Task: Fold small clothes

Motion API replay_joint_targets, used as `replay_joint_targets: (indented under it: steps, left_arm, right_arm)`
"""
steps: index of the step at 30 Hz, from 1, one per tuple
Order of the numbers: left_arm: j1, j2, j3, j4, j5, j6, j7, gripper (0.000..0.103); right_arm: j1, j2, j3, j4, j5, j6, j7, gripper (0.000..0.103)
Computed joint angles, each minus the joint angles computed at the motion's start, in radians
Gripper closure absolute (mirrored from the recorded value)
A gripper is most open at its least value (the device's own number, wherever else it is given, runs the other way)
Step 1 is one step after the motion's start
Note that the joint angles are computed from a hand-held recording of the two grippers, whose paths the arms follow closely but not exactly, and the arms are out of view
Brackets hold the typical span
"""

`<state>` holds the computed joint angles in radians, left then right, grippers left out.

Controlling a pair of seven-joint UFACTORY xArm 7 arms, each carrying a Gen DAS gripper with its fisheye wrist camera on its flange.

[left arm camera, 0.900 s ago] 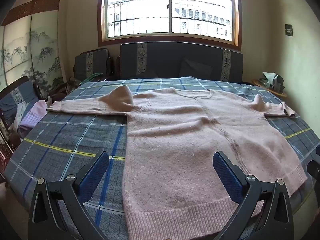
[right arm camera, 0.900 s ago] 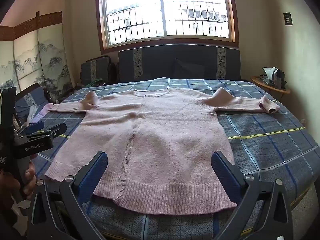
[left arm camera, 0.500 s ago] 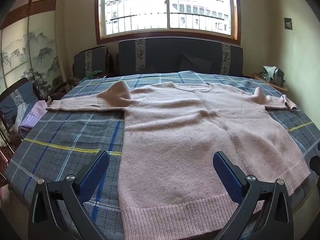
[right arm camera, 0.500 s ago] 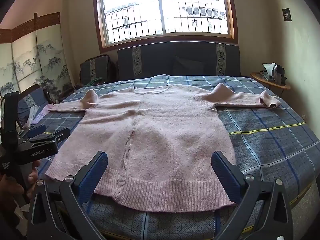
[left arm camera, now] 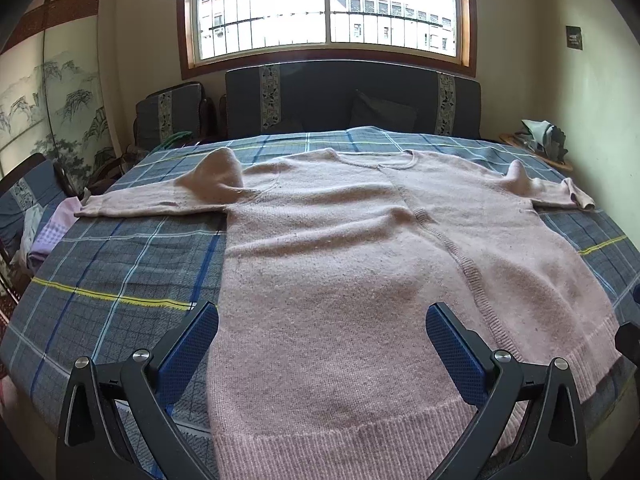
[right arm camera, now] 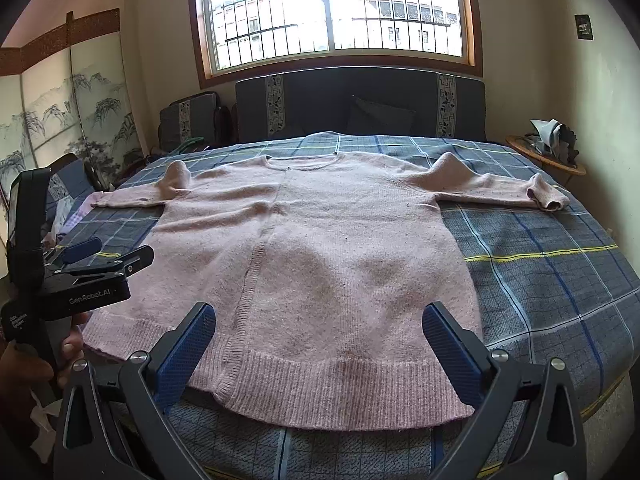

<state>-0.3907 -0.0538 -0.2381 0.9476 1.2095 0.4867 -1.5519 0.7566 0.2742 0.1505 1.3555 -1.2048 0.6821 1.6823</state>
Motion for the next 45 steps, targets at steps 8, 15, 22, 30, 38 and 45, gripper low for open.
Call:
replay_joint_targets:
  steps: [8,15,22,30,38,45]
  left_arm:
    - [0.000,0.025,0.013,0.012,-0.005,-0.013,0.011,0.000]
    - [-0.005,0.034,0.021,0.016,-0.002,-0.017,0.009,0.000]
    - [-0.009,0.046,0.025,0.021,0.004,-0.022,0.009,0.000]
    - [-0.019,0.054,0.031,0.027,0.001,-0.020,0.016,0.000]
    - [-0.021,0.058,0.034,0.027,-0.002,-0.024,0.023,0.000]
    - [-0.026,0.071,0.039,0.033,-0.004,-0.026,0.026,0.000]
  right_arm:
    - [-0.010,0.025,-0.011,0.023,0.034,-0.030,-0.028,0.000]
    - [-0.002,0.042,-0.026,0.037,0.057,-0.050,-0.056,0.000]
    - [0.003,0.049,-0.036,0.040,0.063,-0.060,-0.061,0.000]
    - [0.006,0.061,-0.044,0.051,0.079,-0.074,-0.077,0.000]
    - [0.006,0.070,-0.053,0.054,0.103,-0.091,-0.091,0.000]
    - [0.010,0.078,-0.060,0.057,0.107,-0.098,-0.092,0.000]
